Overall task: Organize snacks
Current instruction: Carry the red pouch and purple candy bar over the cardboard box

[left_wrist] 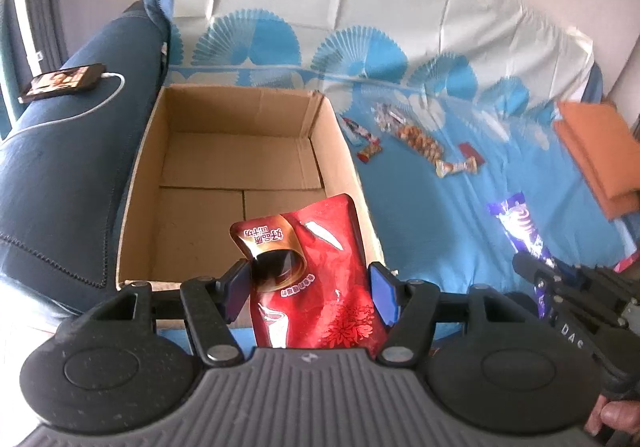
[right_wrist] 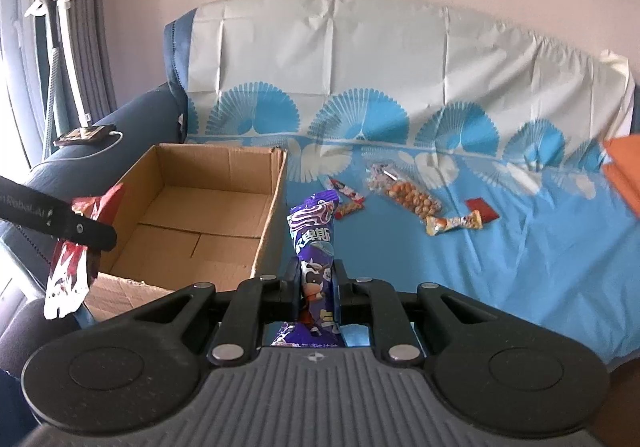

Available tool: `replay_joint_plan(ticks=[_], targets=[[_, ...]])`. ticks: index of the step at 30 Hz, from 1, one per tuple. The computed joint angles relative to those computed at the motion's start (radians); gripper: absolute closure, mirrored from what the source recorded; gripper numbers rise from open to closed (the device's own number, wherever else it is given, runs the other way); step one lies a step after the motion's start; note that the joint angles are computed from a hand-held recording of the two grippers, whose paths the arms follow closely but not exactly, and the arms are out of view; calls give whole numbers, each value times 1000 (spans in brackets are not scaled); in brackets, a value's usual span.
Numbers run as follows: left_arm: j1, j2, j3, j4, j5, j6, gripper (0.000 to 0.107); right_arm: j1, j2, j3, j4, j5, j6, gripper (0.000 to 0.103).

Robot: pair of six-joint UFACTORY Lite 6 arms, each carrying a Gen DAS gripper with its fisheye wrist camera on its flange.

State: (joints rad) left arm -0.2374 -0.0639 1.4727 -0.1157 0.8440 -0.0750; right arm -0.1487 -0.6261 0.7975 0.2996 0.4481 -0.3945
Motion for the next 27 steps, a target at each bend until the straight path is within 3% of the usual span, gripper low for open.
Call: replay_joint_plan(ticks=[5, 9, 16, 23, 27], targets=[[44, -82, -52, -40, -6, 32, 39, 114, -63, 5, -207, 15, 201, 87], [52, -151, -82, 4, 9, -14, 39, 154, -86, 9, -217, 25, 228, 87], [79, -276, -143, 124, 105, -89, 38, 129, -133, -31, 51, 34, 15, 87], [63, -261, -95, 170, 138, -113, 38, 40, -115, -25, 273, 28, -190, 87], [22, -248, -74, 205, 139, -124, 38, 34, -72, 2, 287, 17, -194, 87]])
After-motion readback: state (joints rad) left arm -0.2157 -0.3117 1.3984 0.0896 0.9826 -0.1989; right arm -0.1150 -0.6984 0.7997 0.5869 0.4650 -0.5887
